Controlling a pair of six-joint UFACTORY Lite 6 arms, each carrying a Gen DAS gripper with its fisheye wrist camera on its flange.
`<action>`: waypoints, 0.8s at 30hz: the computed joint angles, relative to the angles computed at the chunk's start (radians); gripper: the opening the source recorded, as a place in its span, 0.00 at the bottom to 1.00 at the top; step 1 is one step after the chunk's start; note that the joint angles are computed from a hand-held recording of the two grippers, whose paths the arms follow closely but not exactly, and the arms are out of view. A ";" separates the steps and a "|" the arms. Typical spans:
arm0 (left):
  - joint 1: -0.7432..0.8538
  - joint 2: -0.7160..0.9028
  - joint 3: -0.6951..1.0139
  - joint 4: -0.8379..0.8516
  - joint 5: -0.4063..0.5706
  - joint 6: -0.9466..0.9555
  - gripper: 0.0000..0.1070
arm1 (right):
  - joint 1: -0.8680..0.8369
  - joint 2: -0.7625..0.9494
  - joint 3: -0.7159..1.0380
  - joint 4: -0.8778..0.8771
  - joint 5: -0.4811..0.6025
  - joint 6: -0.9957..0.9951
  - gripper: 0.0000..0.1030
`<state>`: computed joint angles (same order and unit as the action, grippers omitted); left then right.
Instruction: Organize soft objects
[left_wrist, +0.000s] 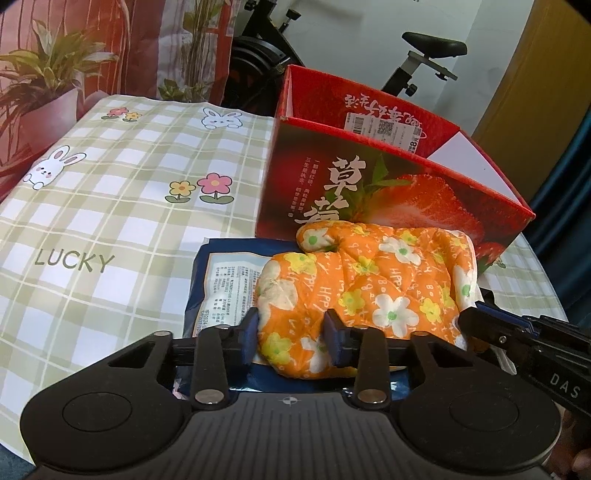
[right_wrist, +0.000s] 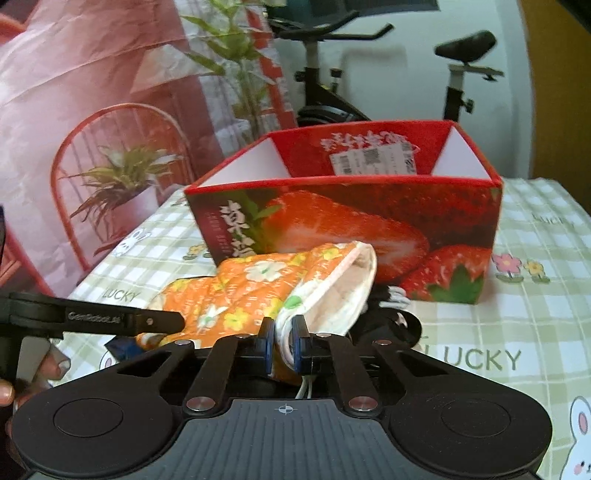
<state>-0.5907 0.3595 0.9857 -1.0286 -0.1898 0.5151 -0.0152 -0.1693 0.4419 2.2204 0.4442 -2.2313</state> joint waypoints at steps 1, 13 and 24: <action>0.001 -0.005 -0.005 0.015 -0.001 -0.016 0.31 | -0.002 -0.003 0.000 -0.017 0.007 0.013 0.07; -0.003 -0.004 -0.021 0.059 -0.014 -0.044 0.30 | -0.026 0.032 0.011 0.103 -0.062 -0.003 0.44; -0.009 0.003 -0.020 0.054 -0.023 -0.032 0.31 | -0.053 0.109 0.028 0.093 -0.004 0.039 0.50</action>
